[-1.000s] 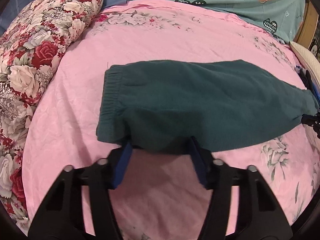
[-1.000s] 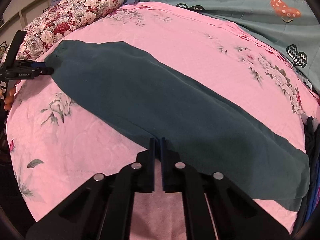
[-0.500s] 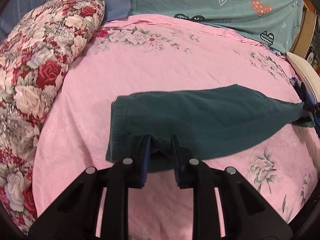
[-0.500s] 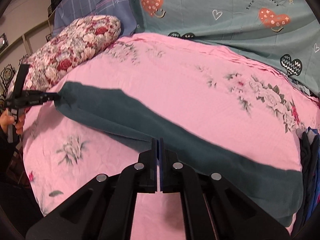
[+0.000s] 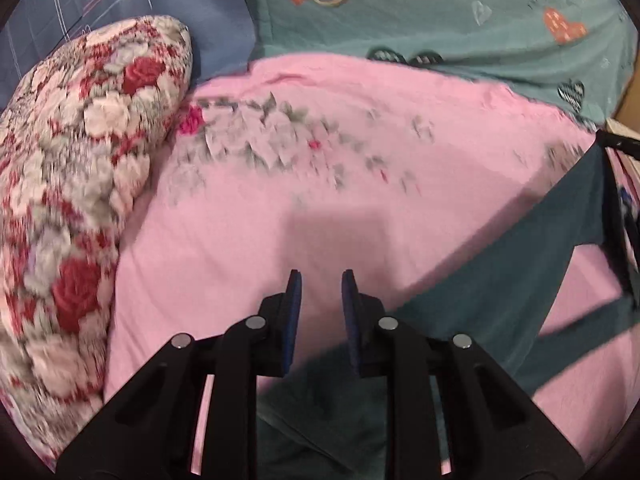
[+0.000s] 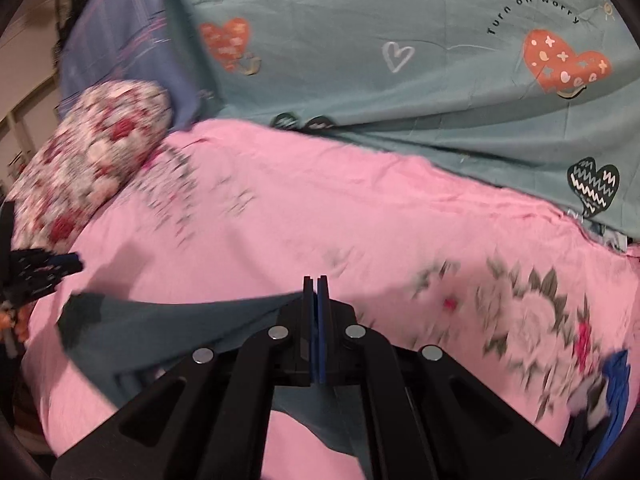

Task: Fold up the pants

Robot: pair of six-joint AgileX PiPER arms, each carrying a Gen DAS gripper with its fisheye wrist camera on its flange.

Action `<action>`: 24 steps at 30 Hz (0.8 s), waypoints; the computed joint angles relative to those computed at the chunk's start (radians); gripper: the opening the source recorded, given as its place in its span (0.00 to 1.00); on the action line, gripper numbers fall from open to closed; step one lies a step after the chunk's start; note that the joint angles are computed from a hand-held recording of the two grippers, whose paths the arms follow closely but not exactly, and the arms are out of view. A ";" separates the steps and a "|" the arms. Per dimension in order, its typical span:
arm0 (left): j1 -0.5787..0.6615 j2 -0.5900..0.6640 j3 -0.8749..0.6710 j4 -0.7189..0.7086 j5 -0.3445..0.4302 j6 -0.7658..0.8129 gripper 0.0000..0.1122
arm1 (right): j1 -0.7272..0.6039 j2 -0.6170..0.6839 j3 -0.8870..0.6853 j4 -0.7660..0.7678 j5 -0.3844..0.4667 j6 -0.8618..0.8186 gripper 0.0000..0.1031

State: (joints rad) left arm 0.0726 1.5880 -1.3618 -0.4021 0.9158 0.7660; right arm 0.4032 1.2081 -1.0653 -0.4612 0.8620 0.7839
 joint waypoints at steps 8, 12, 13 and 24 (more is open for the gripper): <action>0.147 -0.185 0.139 -0.095 0.077 0.189 0.37 | -0.032 0.072 0.137 0.378 -0.191 -0.184 0.10; 0.359 -0.268 0.268 -0.176 0.136 0.380 0.37 | 0.316 0.133 0.214 0.753 -0.398 -0.345 0.37; 0.403 -0.287 0.297 -0.193 0.136 0.427 0.38 | 0.384 0.183 0.200 0.823 -0.438 -0.384 0.37; 0.679 -0.306 0.493 -0.318 0.142 0.782 0.47 | 0.518 0.518 -0.079 0.802 -0.521 -0.137 0.37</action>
